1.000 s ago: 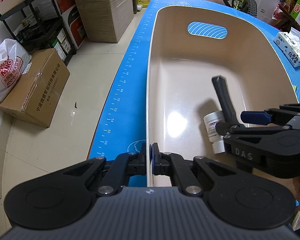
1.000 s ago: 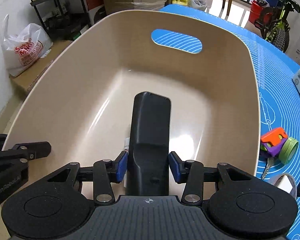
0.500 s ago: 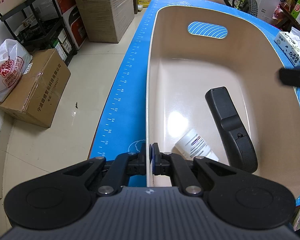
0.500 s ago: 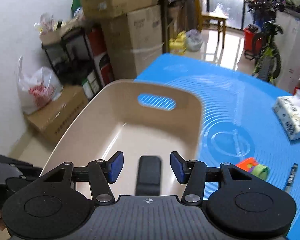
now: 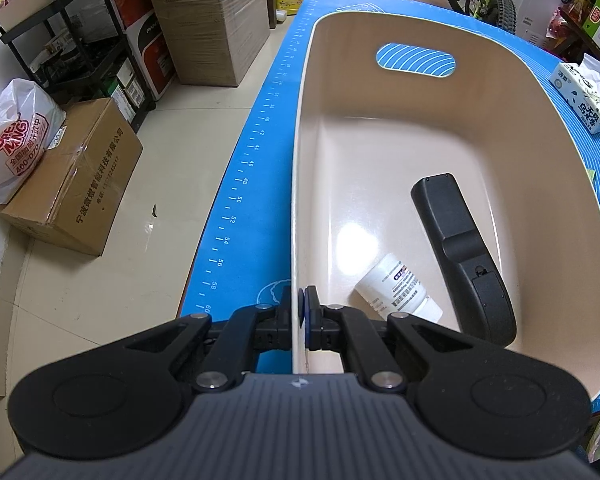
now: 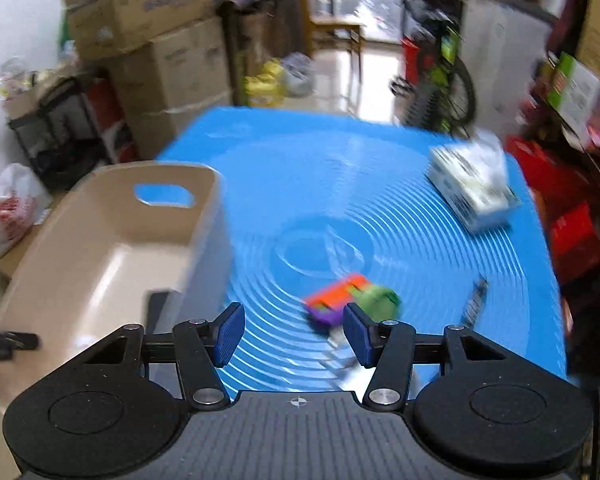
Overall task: Organize rigid objects
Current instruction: 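Grasp the clear tape roll with the right tool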
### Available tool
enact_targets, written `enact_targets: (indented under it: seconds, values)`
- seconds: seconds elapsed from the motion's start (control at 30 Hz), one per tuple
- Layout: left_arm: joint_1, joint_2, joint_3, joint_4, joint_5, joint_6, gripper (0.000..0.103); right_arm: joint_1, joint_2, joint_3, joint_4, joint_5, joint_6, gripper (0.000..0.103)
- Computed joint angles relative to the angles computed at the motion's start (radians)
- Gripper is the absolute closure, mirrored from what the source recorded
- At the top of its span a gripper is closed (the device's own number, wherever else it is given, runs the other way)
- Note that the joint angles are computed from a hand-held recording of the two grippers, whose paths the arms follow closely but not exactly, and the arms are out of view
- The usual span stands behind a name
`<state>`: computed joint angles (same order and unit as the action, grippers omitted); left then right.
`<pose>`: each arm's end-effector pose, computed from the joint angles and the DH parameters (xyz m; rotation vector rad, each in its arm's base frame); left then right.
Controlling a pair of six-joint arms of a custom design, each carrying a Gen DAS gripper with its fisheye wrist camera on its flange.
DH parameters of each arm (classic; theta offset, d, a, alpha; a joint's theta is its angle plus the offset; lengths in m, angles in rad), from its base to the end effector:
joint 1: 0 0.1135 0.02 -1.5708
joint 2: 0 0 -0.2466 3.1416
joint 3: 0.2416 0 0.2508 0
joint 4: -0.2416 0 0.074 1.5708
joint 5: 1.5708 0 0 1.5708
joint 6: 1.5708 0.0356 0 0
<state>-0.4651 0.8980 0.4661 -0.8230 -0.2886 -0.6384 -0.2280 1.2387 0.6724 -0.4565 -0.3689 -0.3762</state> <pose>0.1352 -0.0565 0.1561 -0.2983 2.7060 0.1096 0.2300 -0.0402 0.1751 -0.3163 2.4874 0.2366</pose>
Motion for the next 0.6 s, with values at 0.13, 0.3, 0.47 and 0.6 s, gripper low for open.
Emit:
enact_targets:
  seconds: [0.13,0.3,0.47,0.6]
  values:
    - [-0.004,0.004,0.001,0.001,-0.001,0.001,0.097,-0.1,0.109,-0.001,0.049,0.007,-0.023,0.04]
    - [-0.004,0.007,0.003,0.002,-0.001,0.004,0.097,-0.142,0.231,0.008,0.124,0.06,-0.018,0.042]
    - [-0.013,0.012,0.004,0.004,-0.005,-0.007,0.097,-0.144,0.304,0.011,0.159,0.119,-0.007,0.044]
    - [-0.013,0.007,0.001,0.002,-0.004,-0.004,0.097,-0.148,0.378,0.026,0.196,0.157,-0.009,0.048]
